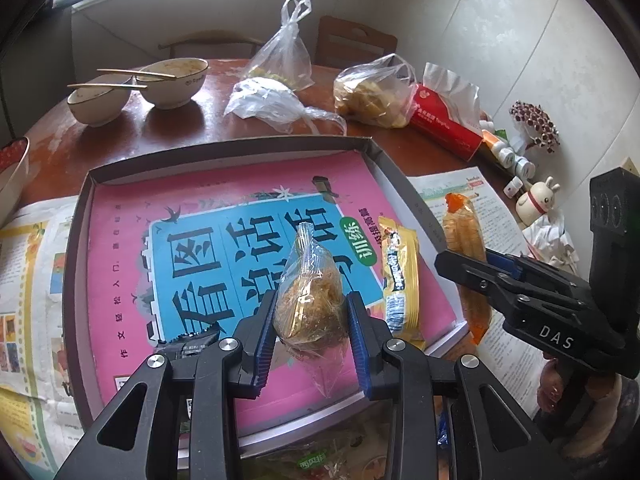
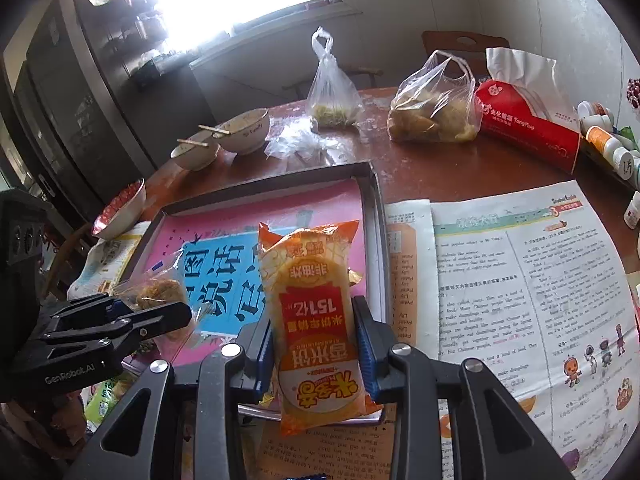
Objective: Organize snacks
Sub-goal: 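Carry the pastry bag with the left tool while the right tool carries the cracker bag over the tray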
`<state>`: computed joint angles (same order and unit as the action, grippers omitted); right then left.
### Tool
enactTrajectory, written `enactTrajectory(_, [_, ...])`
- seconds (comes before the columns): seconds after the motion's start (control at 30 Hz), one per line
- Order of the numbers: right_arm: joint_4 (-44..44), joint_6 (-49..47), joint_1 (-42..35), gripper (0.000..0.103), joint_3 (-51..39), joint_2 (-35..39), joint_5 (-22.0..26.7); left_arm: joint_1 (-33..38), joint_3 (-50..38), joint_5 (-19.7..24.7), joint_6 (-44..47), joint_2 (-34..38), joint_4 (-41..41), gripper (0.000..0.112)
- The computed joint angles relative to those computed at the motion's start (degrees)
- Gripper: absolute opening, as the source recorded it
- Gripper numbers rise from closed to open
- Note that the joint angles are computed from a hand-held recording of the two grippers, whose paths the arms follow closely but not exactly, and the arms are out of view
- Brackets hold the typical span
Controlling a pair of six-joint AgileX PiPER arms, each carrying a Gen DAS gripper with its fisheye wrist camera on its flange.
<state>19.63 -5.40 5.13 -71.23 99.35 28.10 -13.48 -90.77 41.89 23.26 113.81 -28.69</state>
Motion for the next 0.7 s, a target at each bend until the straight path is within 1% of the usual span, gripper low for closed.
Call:
enactTrajectory(0.27, [-2.0, 1.0, 0.8, 0.035, -1.5, 2.3, 1.6, -0.4, -0.6, 0.5, -1.4, 0.9, 1.5, 0.035])
enactTrajectory(0.37, [-1.3, 0.1, 0.6, 0.035, -1.9, 3.2, 2.6, -0.7, -0.9, 0.5, -1.9, 1.3, 2.1, 0.035])
enactTrajectory(0.7, [-1.9, -0.1, 1.4, 0.035, -2.2, 3.4, 2.8, -0.5, -1.2, 0.8, -1.6, 1.9, 1.8, 0.035])
